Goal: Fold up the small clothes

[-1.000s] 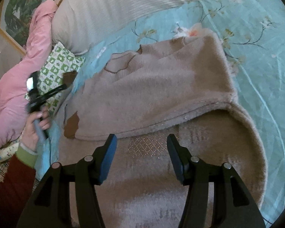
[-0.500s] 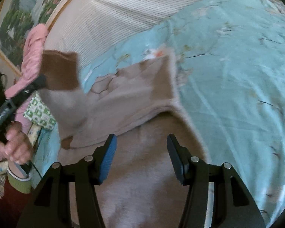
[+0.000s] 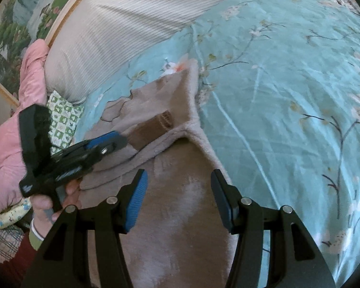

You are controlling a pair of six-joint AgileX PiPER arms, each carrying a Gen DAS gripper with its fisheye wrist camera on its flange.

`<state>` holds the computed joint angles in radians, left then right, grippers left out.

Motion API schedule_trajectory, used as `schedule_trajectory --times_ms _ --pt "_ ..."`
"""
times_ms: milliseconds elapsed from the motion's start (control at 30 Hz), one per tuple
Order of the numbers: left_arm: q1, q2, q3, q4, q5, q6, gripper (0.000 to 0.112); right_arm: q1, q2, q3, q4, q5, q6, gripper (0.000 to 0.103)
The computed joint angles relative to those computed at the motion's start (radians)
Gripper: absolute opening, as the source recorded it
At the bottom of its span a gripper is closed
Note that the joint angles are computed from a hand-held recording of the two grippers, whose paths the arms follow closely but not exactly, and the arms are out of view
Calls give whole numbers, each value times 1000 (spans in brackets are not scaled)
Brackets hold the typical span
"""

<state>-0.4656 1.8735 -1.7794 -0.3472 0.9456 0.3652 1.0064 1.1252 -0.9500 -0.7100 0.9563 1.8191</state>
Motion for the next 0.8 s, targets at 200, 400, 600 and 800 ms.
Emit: schedule_trajectory --times_ms 200,400,600,800 --pt "175 -323 370 -31 -112 79 58 -60 95 -110 16 -1 -253 56" --pt "411 -447 572 122 -217 2 58 -143 234 -251 25 32 -715 58" --pt "536 -402 602 162 -268 -7 58 -173 362 -365 56 23 -1121 65" --pt "558 -333 580 172 -303 -77 58 -278 480 -456 198 4 -1327 42"
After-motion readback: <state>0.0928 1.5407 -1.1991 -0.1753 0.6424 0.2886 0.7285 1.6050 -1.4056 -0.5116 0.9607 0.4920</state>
